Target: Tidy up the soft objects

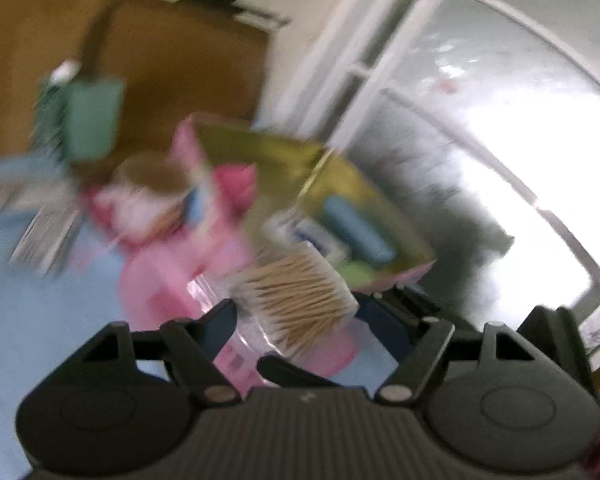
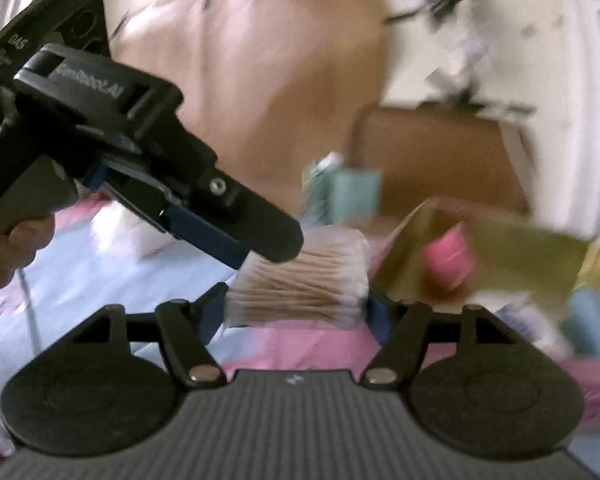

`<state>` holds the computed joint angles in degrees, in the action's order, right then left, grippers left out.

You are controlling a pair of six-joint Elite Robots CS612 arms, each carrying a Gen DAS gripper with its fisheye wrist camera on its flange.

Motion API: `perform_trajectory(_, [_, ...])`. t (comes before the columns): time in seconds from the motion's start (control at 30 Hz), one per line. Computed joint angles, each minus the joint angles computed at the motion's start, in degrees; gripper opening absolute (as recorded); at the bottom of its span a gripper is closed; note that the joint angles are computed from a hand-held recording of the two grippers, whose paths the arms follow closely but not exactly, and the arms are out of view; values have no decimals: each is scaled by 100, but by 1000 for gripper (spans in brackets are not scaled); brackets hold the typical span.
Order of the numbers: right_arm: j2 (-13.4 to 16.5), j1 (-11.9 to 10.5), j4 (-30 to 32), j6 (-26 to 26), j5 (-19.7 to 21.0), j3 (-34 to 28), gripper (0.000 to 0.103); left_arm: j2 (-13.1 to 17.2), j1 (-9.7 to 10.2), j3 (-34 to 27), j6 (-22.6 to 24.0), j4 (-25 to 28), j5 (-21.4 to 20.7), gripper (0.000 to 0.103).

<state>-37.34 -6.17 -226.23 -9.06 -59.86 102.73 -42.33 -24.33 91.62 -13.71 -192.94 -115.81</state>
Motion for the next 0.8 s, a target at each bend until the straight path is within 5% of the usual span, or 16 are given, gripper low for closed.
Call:
perform_trajectory(0.1, [35, -72, -199, 242, -543, -97, 73, 196, -109, -516, 231, 285, -296, 76])
perform_trajectory(0.23, [19, -201, 284, 605, -1070, -217, 73, 533, -315, -1182, 525, 849, -217, 76])
perform_trajectory(0.4, [137, -234, 729, 772, -1889, -484, 76, 896, -427, -1813, 168, 1242, 3, 81])
perform_trajectory(0.6, [240, -281, 634, 1327, -2317, -560, 77, 861, -388, -1634, -45, 865, 202, 85])
perform_trajectory(0.8, [233, -267, -36, 1662, -2349, -467, 72, 597, -145, -902, -279, -307, 416, 85])
